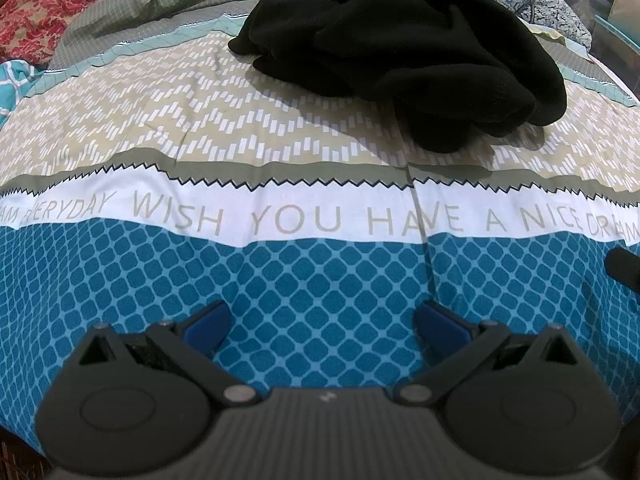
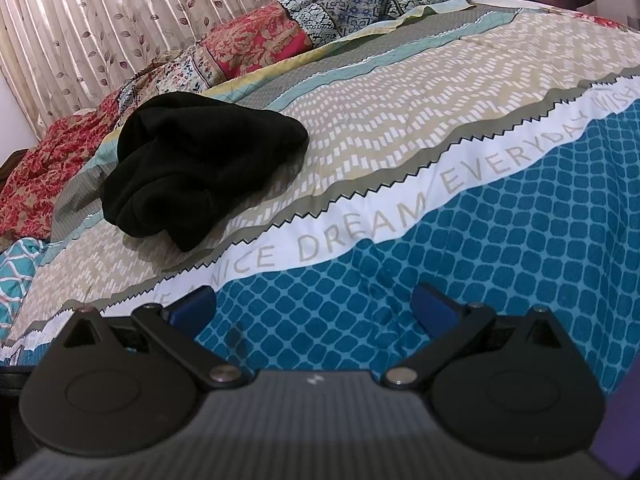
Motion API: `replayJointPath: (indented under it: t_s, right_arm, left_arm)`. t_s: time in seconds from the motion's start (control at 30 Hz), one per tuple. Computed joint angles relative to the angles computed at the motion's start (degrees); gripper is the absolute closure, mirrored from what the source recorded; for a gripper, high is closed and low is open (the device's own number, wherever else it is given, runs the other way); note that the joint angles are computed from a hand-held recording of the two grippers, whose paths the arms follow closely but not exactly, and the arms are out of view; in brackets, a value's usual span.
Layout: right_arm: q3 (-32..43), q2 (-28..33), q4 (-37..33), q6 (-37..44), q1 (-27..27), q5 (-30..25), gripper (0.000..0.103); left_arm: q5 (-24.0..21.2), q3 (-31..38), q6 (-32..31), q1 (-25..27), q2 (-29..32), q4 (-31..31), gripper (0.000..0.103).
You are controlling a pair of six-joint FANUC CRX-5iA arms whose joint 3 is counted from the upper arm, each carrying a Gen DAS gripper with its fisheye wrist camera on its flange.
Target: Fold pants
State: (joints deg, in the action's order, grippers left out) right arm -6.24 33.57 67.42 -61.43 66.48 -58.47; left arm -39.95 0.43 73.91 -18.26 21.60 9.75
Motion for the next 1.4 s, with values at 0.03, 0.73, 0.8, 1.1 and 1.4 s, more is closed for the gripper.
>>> replayJointPath:
  t_s: [0.03, 0.73, 0.8, 1.1, 1.4]
  right_arm:
    - [0.1, 0.1, -0.1, 0.2, 0.0, -0.1, 0.0]
    - [1.0, 0.6, -1.0, 1.8, 0.0, -0.5, 0.0]
    - [1.0, 0.6, -1.0, 1.8, 0.0, -0.5, 0.0]
    - [1.8, 0.9, -1.8, 3.2, 0.1, -1.1, 0.0]
    - [3.3, 1.7, -3.3, 5.5, 0.2, -1.9, 0.0]
  left_arm:
    - [0.1, -0.1, -0.1, 0.0, 0.0, 0.1, 0.0]
    - [3.6, -2.1, -1.2, -0.1, -0.4, 0.7, 0.0]
    - [3.8, -2.3, -1.2, -0.1, -0.5, 0.7, 0.0]
    - [4.2, -2.9, -3.0, 0.1, -0.8, 2.0, 0.0]
    - [7.5, -3.1, -2.7, 2.8, -1.6, 1.1, 0.0]
